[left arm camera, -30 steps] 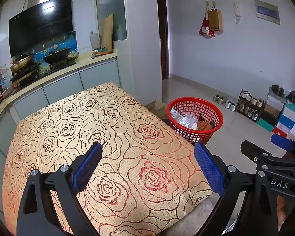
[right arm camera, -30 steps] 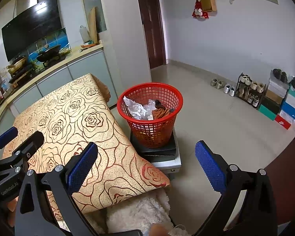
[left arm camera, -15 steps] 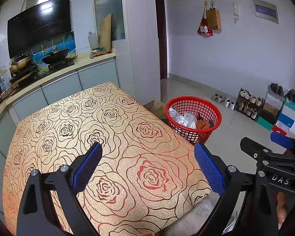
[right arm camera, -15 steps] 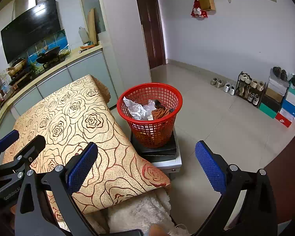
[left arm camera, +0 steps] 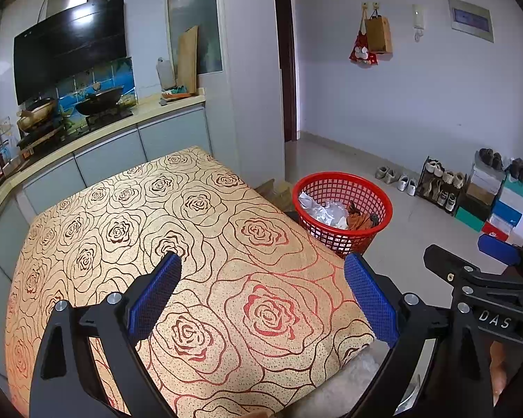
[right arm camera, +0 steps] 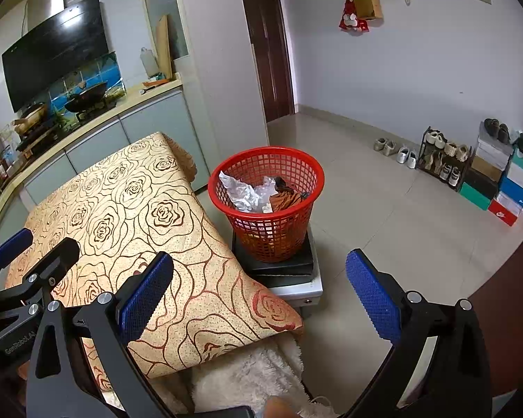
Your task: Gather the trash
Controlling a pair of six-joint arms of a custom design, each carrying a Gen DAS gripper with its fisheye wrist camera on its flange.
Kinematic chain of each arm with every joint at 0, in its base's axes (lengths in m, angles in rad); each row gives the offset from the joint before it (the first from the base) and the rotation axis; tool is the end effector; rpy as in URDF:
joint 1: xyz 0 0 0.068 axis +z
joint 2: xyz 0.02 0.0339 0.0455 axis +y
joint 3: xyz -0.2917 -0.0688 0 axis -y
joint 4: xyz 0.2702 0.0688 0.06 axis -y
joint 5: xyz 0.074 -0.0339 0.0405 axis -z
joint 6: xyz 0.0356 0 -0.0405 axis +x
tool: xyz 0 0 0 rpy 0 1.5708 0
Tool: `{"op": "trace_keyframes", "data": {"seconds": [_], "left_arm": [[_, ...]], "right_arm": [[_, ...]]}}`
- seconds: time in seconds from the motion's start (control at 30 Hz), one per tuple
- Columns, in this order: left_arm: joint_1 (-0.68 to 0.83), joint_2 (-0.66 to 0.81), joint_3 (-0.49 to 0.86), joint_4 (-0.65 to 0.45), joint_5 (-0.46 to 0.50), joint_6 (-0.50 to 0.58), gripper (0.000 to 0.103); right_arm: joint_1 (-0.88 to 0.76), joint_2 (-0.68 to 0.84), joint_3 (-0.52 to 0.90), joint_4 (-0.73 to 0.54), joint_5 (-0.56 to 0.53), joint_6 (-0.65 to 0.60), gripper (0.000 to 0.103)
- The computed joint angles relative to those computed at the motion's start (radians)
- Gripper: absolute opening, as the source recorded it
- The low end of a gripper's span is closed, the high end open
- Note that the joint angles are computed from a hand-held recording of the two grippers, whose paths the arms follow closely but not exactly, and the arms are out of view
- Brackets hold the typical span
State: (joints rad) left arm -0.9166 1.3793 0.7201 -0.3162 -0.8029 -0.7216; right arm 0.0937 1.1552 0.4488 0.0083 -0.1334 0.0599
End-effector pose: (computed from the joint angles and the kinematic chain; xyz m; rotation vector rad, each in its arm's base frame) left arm 0.1847 -0.1988 0.2001 -0.0700 2.1860 0.1426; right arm 0.2290 0.0263 0.1804 -0.1091 2.2694 0.2325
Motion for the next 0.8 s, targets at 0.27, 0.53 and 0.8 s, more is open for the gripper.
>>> {"op": "trace_keyframes", "data": {"seconds": [0.27, 0.53, 0.8], "left_arm": [[0.000, 0.000, 0.002, -0.003, 0.000, -0.001, 0.091], [-0.002, 0.000, 0.001, -0.001, -0.002, 0.000, 0.091], [-0.003, -0.002, -0.003, 0.000, -0.003, 0.000, 0.091]], "right_arm": [[0.002, 0.003, 0.000, 0.001, 0.002, 0.001, 0.096], [0.004, 0.007, -0.005, 0.009, 0.007, 0.006, 0.096], [0.001, 0.009, -0.004, 0.011, 0.005, 0.003, 0.096]]}}
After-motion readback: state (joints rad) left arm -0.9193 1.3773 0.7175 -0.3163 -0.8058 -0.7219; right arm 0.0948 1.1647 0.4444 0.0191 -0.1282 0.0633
